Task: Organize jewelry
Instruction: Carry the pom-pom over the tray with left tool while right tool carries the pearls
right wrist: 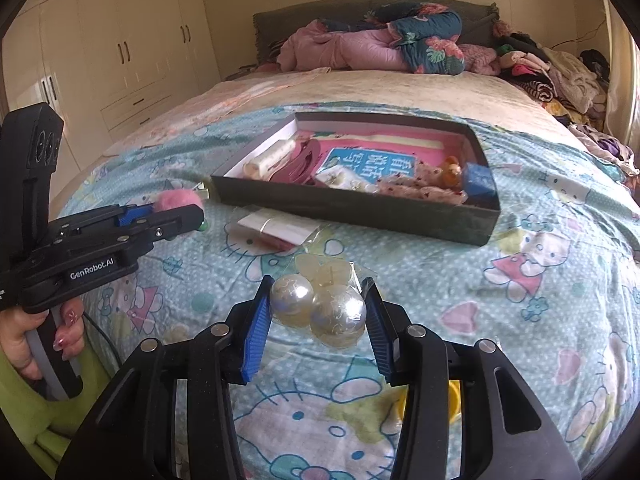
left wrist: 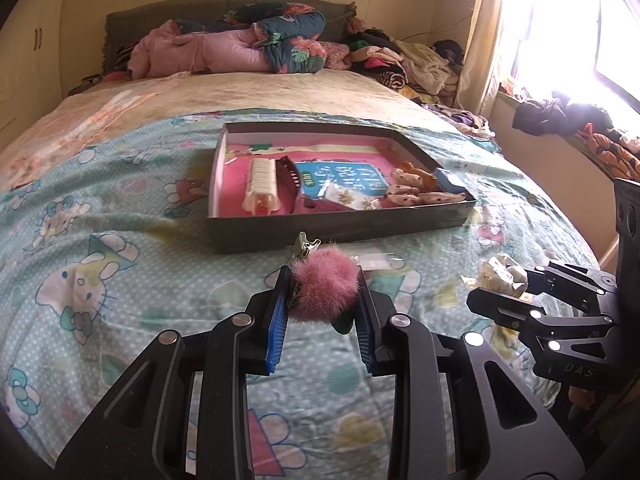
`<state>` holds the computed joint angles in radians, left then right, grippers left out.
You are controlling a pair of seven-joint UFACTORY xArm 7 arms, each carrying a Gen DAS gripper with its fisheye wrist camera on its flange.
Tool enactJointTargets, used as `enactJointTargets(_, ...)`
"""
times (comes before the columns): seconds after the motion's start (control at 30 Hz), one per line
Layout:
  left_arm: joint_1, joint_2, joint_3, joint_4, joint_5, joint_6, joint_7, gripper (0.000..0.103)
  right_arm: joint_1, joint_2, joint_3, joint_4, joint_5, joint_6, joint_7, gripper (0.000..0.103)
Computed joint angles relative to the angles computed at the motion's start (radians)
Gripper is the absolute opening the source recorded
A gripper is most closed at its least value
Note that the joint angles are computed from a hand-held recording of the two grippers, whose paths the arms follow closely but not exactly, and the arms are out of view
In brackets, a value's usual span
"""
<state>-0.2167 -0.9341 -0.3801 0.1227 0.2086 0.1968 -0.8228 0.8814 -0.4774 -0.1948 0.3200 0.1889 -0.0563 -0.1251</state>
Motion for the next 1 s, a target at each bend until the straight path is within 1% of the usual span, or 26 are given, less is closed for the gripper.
enactJointTargets(0.27, 0.042, 0.104, -0.037, 0.068, 0.015, -0.054, -0.006, 0.022, -0.056, -0.023, 0.009, 0.001, -0.010, -0.002, 0.007, 0.042)
enactJointTargets(0.5, 0.092, 0.189, -0.069, 0.123, 0.029, -0.110, 0.002, 0.022, -0.090, -0.025, -0.002, 0.007, -0.021, -0.013, 0.011, 0.042)
enactJointTargets(0.83, 0.180, 0.292, -0.095, 0.190, 0.040, -0.178, 0.039, 0.022, -0.083, 0.016, -0.051, 0.043, -0.029, -0.031, 0.009, 0.042)
enactJointTargets(1.0, 0.231, 0.346, -0.103, 0.226, 0.040, -0.206, 0.067, 0.022, -0.056, 0.055, -0.088, 0.077, -0.027, -0.036, -0.001, 0.042)
